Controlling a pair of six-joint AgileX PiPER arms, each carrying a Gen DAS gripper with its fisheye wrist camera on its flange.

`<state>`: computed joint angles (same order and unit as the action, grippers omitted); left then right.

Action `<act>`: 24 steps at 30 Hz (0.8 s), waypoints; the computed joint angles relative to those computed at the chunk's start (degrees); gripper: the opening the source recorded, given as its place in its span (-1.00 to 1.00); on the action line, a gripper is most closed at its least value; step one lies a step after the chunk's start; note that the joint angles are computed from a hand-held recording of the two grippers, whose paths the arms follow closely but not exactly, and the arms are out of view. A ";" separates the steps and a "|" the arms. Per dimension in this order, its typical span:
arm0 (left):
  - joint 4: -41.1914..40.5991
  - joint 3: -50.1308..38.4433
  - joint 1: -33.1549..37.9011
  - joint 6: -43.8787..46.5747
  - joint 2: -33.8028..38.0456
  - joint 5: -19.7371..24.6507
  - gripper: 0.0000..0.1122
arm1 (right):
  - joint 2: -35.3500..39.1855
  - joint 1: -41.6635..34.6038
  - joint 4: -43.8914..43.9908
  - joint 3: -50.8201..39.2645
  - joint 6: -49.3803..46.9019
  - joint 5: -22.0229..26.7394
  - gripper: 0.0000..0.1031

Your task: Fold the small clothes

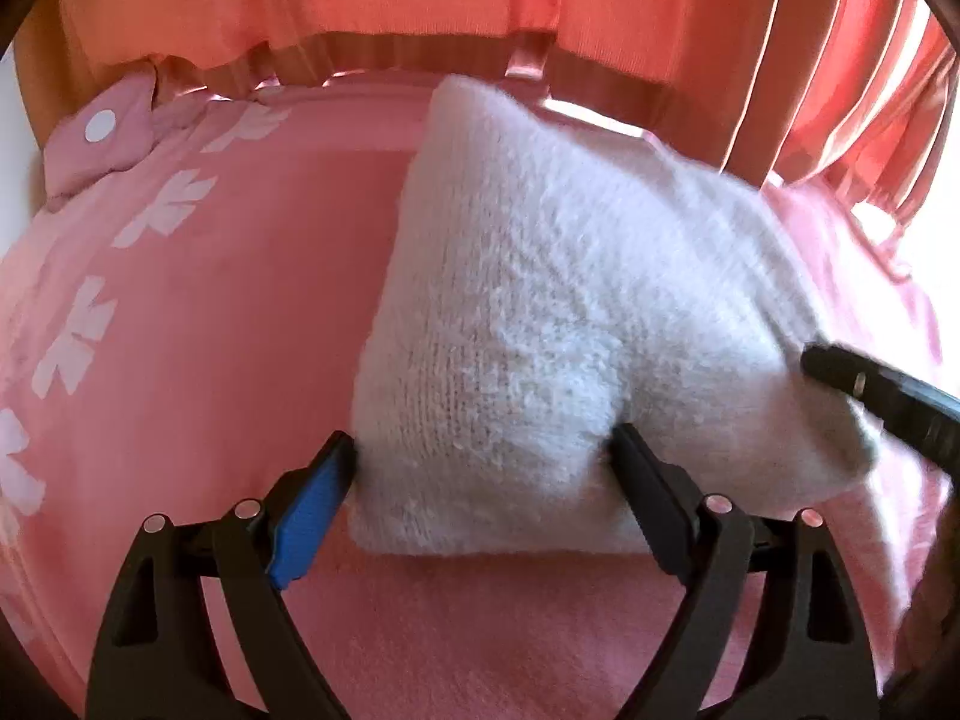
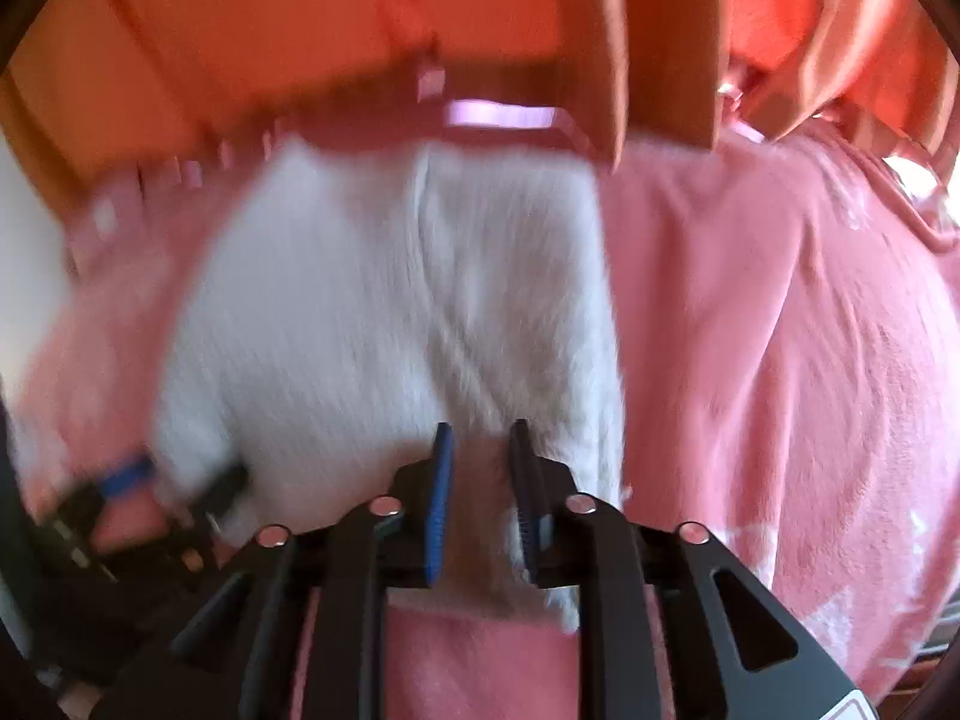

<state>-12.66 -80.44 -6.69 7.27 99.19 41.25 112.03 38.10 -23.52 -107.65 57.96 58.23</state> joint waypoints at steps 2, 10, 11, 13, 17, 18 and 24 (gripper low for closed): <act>-5.37 -0.97 2.04 4.21 -0.32 0.99 0.58 | -4.14 -0.32 -6.53 6.61 9.72 -3.65 0.48; -17.82 -17.17 8.01 9.75 12.61 13.19 0.64 | -4.44 -13.69 20.21 15.63 1.42 -19.93 0.49; -19.82 -18.86 8.69 10.36 14.32 14.81 0.65 | -3.44 -14.21 23.55 14.98 -1.21 -20.61 0.49; -23.77 -22.13 9.68 11.29 17.78 17.84 0.67 | -0.75 -15.42 30.01 13.01 -6.73 -21.03 0.49; -27.92 -26.88 10.38 12.54 22.44 21.47 0.73 | 5.45 -16.41 37.62 6.67 -13.01 -17.17 0.50; -28.72 -28.47 10.65 12.64 23.71 22.62 0.74 | 6.71 -16.58 39.29 5.58 -14.41 -16.82 0.54; -34.02 -31.93 11.15 15.52 27.79 24.33 0.76 | 9.38 -15.16 36.52 1.38 -12.98 -15.59 0.62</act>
<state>-46.68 -112.37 4.46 22.79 126.98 65.58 121.41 22.94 13.01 -106.27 44.98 42.64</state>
